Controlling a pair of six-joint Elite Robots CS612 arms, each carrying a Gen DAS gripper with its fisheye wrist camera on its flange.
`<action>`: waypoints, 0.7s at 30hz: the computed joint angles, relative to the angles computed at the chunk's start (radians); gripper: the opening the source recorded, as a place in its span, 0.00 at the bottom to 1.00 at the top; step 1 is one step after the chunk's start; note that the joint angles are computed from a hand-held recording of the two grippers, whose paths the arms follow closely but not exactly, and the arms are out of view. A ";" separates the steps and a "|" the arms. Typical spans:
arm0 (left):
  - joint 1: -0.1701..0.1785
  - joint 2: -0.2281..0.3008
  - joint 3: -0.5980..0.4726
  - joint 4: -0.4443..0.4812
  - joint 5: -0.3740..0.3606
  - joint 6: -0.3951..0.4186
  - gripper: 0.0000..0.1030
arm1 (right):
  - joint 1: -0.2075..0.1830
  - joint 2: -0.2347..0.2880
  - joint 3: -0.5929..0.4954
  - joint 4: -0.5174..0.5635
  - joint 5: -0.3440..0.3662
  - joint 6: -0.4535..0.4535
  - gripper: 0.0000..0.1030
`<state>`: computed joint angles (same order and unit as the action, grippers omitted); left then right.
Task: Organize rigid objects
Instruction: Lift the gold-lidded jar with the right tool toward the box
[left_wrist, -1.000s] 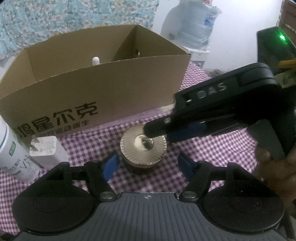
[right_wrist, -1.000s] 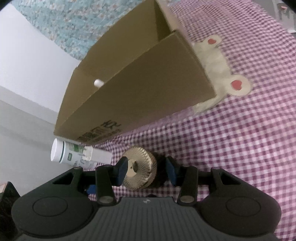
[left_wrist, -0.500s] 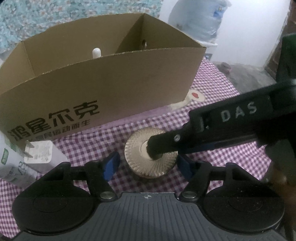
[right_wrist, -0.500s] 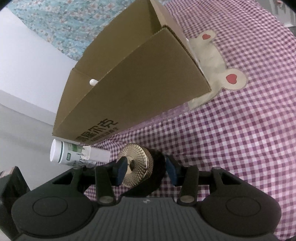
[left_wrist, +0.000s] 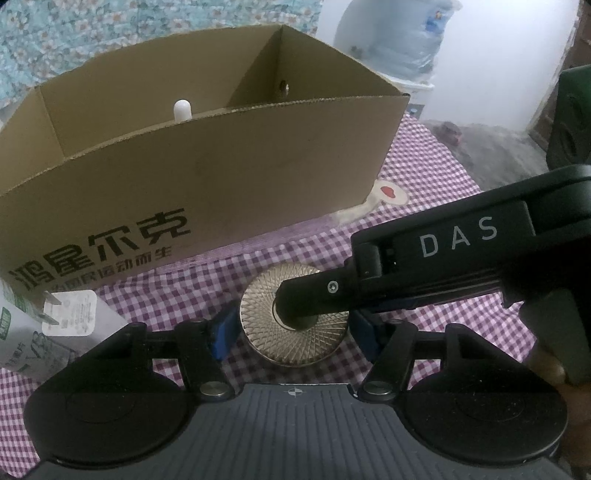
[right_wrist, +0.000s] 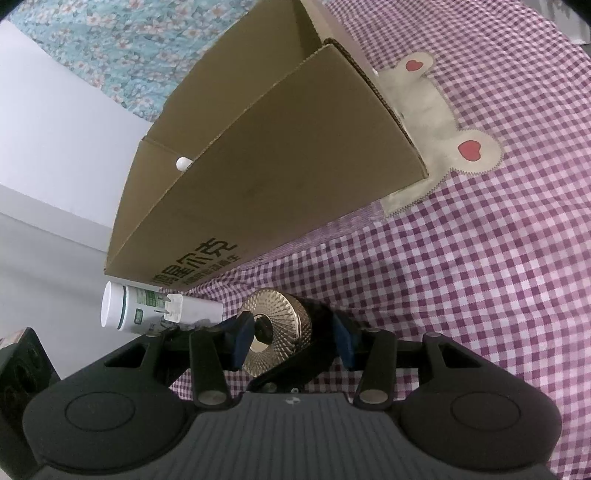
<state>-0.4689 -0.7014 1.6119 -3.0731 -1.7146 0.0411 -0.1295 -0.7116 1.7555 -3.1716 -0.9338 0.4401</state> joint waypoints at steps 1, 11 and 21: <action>-0.001 0.001 -0.001 0.001 0.003 -0.001 0.62 | -0.001 -0.001 0.001 0.001 0.001 0.000 0.49; -0.010 0.001 0.002 -0.007 0.039 0.007 0.57 | -0.001 -0.002 0.002 0.003 0.005 -0.010 0.49; -0.017 -0.010 0.014 -0.008 0.048 -0.003 0.56 | -0.001 -0.011 0.013 0.005 0.008 -0.014 0.48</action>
